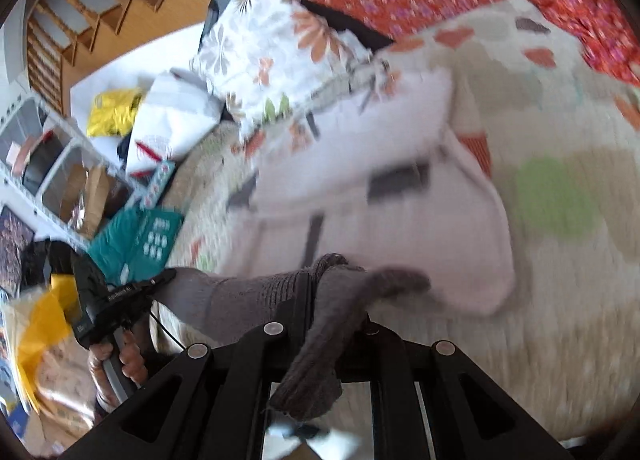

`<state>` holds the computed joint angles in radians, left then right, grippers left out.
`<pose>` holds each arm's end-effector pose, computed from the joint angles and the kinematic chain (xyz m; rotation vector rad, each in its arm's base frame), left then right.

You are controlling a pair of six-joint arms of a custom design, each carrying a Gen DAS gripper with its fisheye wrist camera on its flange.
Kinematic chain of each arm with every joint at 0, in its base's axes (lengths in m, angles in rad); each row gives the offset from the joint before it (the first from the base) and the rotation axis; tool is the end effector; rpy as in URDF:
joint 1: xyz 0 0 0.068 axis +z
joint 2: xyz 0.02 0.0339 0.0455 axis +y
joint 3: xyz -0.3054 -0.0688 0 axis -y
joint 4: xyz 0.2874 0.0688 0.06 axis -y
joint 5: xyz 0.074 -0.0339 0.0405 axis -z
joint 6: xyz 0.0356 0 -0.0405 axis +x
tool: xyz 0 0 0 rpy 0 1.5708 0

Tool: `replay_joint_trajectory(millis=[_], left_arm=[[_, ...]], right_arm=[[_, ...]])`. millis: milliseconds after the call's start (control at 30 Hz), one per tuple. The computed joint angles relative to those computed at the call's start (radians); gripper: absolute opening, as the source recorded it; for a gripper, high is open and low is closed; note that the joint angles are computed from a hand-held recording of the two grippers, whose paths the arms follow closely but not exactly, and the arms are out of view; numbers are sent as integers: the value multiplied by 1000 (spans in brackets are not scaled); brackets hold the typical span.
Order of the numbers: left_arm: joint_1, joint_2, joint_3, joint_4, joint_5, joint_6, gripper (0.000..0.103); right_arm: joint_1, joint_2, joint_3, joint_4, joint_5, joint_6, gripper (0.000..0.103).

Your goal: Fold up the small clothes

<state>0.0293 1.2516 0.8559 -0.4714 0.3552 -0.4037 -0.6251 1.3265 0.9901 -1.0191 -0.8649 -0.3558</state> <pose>0.2822 -0.0041 0.2662 -0.3686 2.4272 -0.5994 0.2250 -0.1290 0.2767 0.2050 2.4118 0.8613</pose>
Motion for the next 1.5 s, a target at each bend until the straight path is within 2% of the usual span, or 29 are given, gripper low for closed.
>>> replay_joint_trajectory(millis=[133,233,433,600,733,800,833,867,900,967,1100,1167,1333,1433,1500], left_arm=[[-33,188,138,46,-24,-45,3],[-62,317,245,57,-60,-64,3],[-108,563,491,11,-130,-56,3],[-115,746,682,-36,-133,-77,4],[-98,859,788,-70,-91,-134,6],[-83,892,811,-55,-60,-173,13],[-79,901,820,-52,-56,-182,16],[-75,909,827,-42,-55,-189,24],[-72,913,835,-38,-64,-193,31],[-71,919,852,-43,-87,-191,38],[-63,898,853,-70,-111,-134,44],[-56,864,819,-72,-119,-103,46],[-23,727,633,-54,-104,-10,58],[5,652,510,-45,-71,42,59],[18,610,430,-43,-56,85,60]], right_arm=[[117,114,77,205,25,257,9],[178,221,132,322,52,392,9],[224,432,247,480,85,564,9],[218,591,359,550,80,672,9],[219,695,453,570,79,728,15],[223,736,498,584,88,749,20],[224,754,518,591,90,759,28],[228,773,543,594,104,765,37],[232,786,559,595,116,767,39],[244,820,614,568,168,753,40],[249,840,663,528,220,730,40],[237,813,648,518,219,689,46],[188,681,549,425,273,481,53],[138,604,459,362,282,348,60],[107,559,390,332,287,275,61]])
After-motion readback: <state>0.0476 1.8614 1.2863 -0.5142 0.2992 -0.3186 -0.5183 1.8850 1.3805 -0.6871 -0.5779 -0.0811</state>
